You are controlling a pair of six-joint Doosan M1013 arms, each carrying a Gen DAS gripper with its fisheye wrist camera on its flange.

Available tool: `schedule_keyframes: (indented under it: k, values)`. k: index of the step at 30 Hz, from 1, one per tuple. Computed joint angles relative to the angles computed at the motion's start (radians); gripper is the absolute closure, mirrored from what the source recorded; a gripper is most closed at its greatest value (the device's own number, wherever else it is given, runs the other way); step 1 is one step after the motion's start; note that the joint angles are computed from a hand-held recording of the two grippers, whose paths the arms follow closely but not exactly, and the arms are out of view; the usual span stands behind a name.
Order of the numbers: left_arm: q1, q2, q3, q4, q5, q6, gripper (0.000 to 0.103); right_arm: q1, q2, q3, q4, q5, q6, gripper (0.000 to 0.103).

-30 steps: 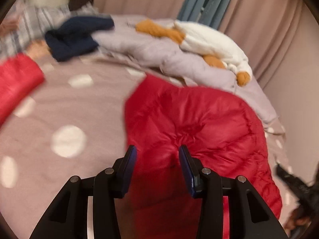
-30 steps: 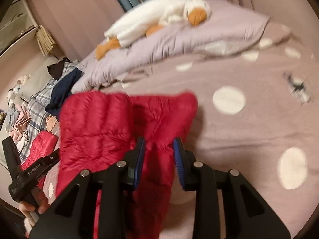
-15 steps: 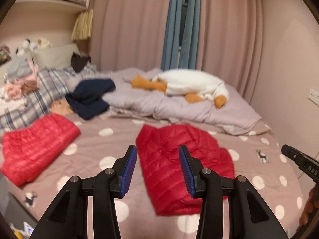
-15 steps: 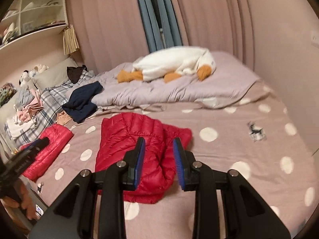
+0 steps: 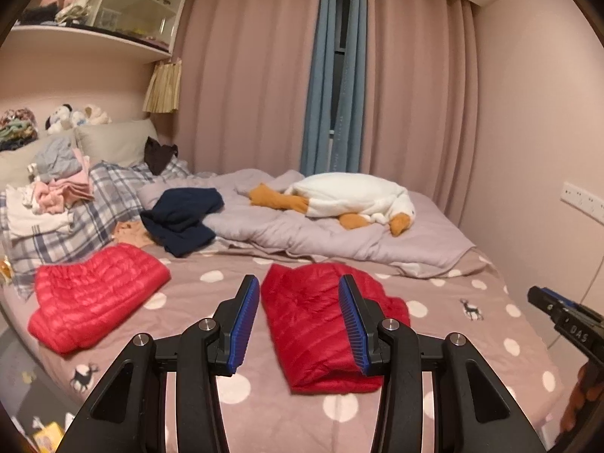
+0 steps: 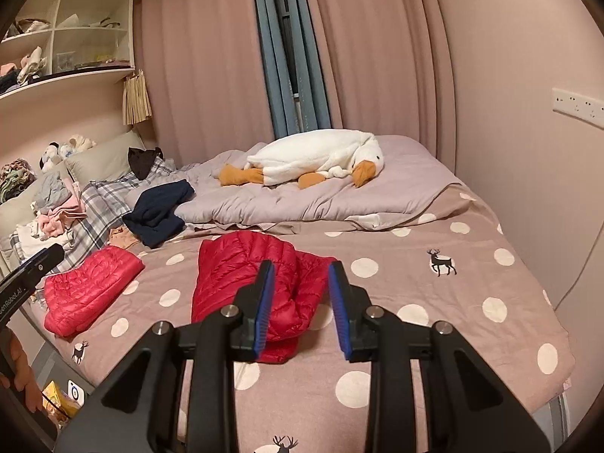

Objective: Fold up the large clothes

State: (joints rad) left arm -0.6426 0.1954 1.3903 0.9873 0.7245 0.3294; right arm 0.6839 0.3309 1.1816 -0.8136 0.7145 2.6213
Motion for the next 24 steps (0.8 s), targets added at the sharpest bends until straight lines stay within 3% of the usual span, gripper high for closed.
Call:
schedule_keyframes:
  k: [4,6,8,10,13,15,18,24]
  values:
    - [0.0,-0.006,0.009,-0.007,-0.02,-0.001,0.06,0.012,-0.009,0.009,-0.038,0.009,0.03,0.072]
    - [-0.005,-0.005,0.007,-0.007,-0.007,0.0,0.053,0.014,-0.012,0.012,-0.051,0.013,0.044,0.069]
    - [-0.012,-0.005,0.011,0.029,0.003,-0.025,0.02,0.021,-0.012,0.014,-0.073,0.024,0.064,0.052]
    - [-0.018,-0.012,0.028,0.088,-0.015,-0.073,0.003,0.03,-0.015,0.02,-0.108,0.037,0.094,0.037]
    - [-0.023,-0.02,0.042,0.132,-0.025,-0.142,0.001,0.033,-0.016,0.022,-0.126,0.051,0.109,0.017]
    - [-0.016,-0.017,0.029,0.059,-0.034,-0.062,0.001,0.036,-0.011,0.016,-0.142,0.08,0.126,0.001]
    - [-0.015,-0.011,0.015,0.005,-0.023,0.011,0.001,0.041,-0.016,0.027,-0.183,0.078,0.16,0.0]
    - [-0.028,-0.011,0.022,0.04,-0.004,-0.005,0.001,0.053,-0.014,0.017,-0.201,0.113,0.159,0.0]
